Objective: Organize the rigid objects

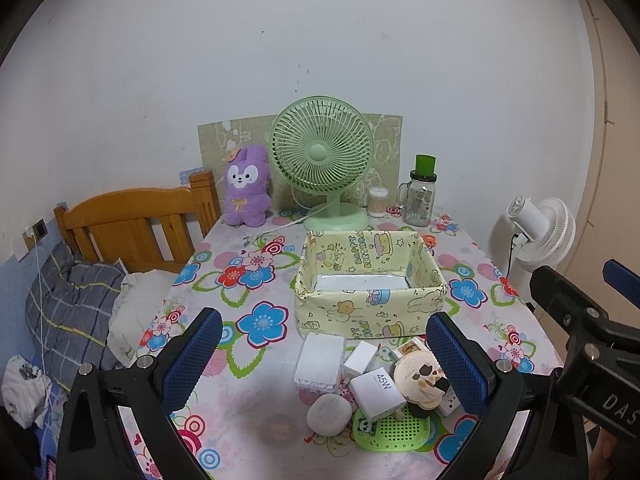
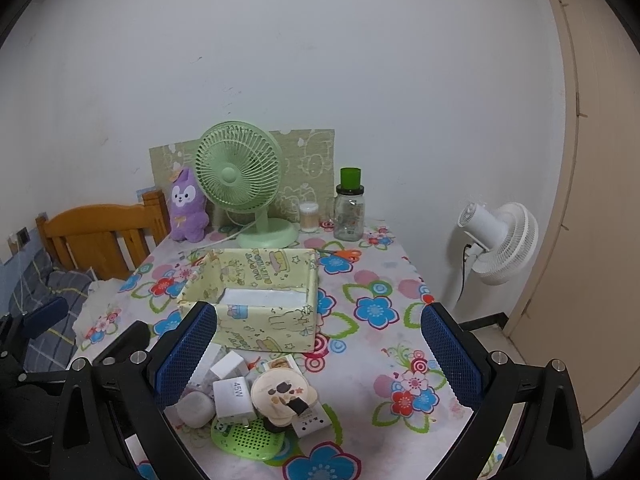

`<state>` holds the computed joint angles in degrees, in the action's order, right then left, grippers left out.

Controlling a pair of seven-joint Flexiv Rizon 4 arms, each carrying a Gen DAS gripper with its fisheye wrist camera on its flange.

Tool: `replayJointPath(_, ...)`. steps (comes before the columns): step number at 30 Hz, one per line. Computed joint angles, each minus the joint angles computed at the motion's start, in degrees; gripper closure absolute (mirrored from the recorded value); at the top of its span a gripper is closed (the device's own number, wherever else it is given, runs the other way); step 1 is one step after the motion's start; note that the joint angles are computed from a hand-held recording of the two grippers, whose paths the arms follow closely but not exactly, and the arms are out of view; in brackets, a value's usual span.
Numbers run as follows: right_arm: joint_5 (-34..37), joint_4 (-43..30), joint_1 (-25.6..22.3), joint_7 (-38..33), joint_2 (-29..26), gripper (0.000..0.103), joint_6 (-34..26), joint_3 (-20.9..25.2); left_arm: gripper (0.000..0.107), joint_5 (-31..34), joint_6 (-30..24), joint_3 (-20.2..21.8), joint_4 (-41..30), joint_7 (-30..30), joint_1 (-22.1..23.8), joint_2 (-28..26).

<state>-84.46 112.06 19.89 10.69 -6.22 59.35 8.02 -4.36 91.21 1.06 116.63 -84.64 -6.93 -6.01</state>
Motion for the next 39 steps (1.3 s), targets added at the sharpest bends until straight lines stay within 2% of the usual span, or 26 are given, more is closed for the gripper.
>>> replayJointPath(7, -4.63, -0.18, -0.26, 2.62, -0.05, 0.0, 1.55, -0.17, 0.004, 2.73, -0.7, 1.06, -0.71, -2.36, -0.53, -0.19)
replayJointPath(21, -1.4, -0.93, 0.78, -0.52, -0.87, 0.0, -0.38, 0.06, 0.004, 3.01, -0.95, 0.82, -0.63, -2.56, -0.04, -0.48)
replayJointPath(39, -0.24, -2.61, 0.92, -1.73, -3.65, 0.0, 1.27, -1.36, 0.004, 0.87, -3.14, 0.2, -2.98, -1.37, -0.05, -3.56)
